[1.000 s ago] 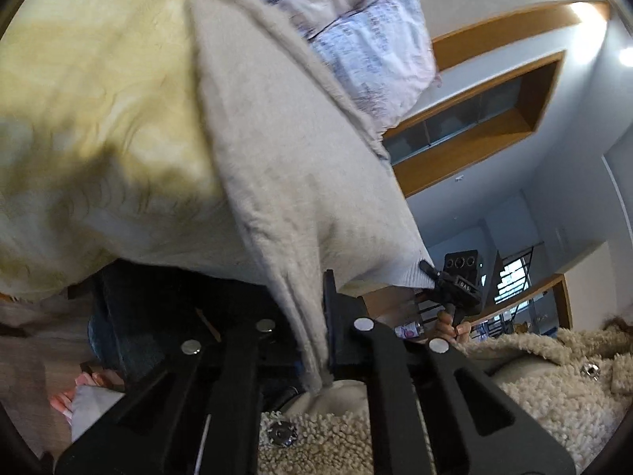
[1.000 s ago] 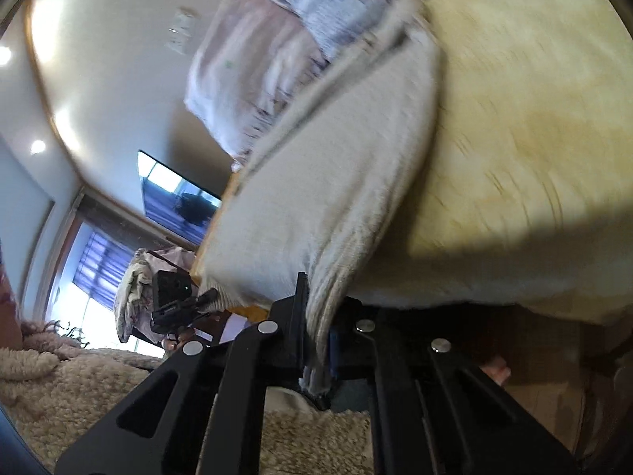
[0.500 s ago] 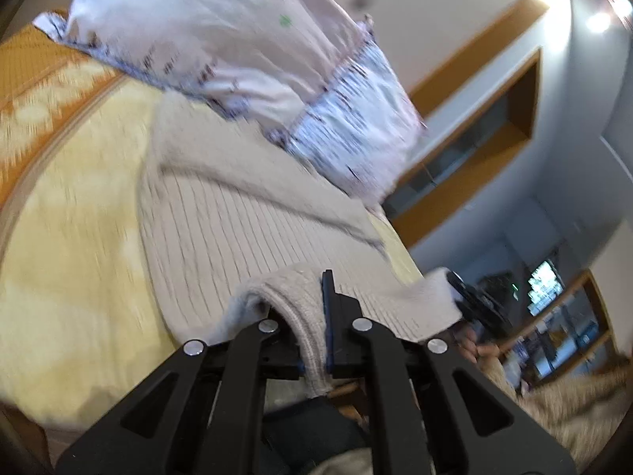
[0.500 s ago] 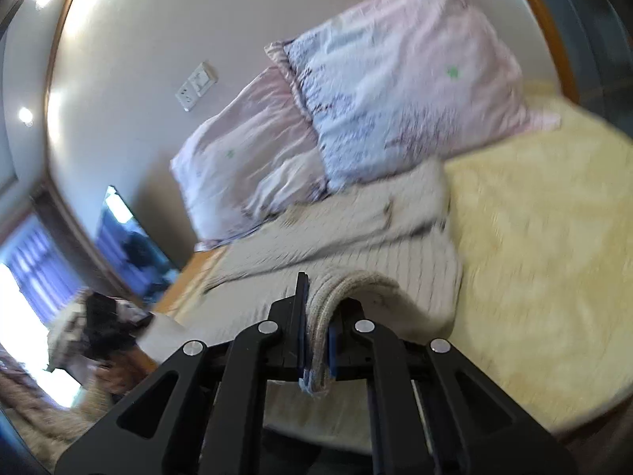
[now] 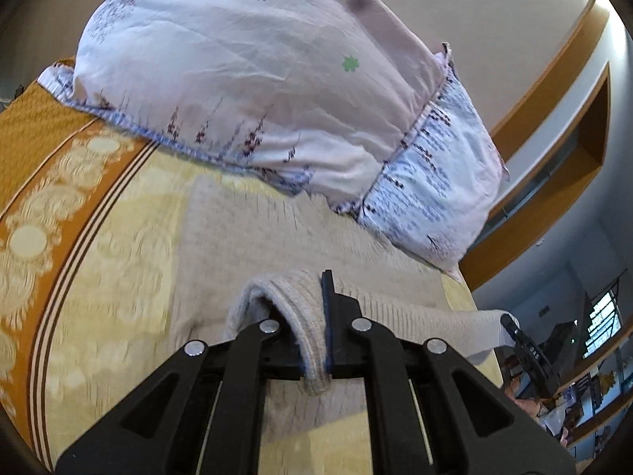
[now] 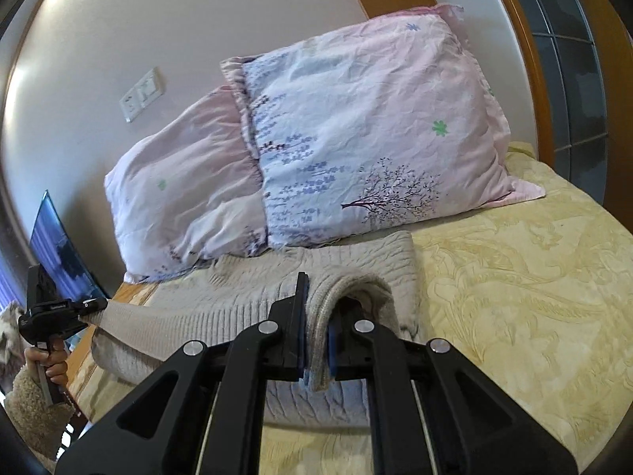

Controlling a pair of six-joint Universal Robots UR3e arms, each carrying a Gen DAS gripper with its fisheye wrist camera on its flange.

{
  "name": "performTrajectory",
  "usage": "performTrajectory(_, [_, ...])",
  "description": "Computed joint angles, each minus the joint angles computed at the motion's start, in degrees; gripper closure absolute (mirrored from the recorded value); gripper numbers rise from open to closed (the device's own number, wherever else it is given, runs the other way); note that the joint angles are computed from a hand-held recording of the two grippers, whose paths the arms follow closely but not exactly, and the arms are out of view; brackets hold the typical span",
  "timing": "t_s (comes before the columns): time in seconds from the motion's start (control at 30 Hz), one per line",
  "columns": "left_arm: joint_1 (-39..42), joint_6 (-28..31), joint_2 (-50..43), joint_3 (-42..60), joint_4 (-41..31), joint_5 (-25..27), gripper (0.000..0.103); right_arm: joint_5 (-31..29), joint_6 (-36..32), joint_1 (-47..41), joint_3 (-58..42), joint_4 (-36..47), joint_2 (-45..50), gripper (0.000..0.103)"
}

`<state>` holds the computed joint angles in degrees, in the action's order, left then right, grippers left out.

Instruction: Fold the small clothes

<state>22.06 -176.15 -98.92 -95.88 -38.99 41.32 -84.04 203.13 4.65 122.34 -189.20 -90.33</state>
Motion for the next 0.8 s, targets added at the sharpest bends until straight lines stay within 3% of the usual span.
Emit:
performTrajectory(0.43, [-7.0, -7.1, -20.9, 29.0, -3.1, 8.1, 0.097, 5.0, 4.4, -4.9, -15.8, 6.6, 14.1, 0.095])
performTrajectory(0.8, [-7.8, -12.3, -35.4, 43.6, -10.2, 8.1, 0.097, 7.8, 9.1, -6.7, -28.1, 16.3, 25.7, 0.095])
